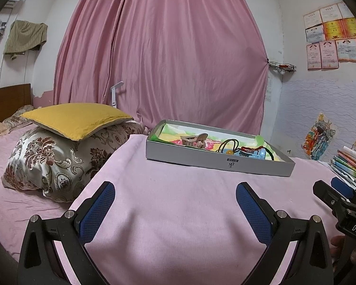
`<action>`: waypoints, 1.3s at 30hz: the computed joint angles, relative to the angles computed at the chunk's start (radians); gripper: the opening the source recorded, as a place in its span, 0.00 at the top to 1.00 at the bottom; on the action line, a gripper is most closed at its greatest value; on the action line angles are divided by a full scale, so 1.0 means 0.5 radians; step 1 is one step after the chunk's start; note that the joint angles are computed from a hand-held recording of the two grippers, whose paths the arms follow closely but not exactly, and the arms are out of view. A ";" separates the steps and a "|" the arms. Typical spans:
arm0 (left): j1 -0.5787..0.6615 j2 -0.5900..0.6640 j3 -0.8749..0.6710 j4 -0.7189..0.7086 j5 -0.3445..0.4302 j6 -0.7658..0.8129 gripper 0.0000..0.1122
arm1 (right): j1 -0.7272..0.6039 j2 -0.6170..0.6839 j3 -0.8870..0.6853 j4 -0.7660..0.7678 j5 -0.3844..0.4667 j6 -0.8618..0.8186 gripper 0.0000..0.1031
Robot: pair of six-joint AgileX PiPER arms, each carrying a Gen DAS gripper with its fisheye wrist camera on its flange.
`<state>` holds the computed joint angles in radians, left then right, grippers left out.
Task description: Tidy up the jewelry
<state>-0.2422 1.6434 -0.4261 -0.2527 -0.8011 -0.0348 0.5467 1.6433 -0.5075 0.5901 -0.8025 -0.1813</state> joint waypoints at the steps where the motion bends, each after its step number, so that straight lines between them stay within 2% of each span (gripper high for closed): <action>1: 0.000 0.000 0.002 -0.001 -0.002 0.001 0.09 | 0.000 0.000 0.000 0.000 0.000 0.000 0.02; 39: 0.019 0.000 0.005 0.027 0.016 -0.031 0.09 | 0.008 0.004 -0.018 0.014 0.020 -0.016 0.02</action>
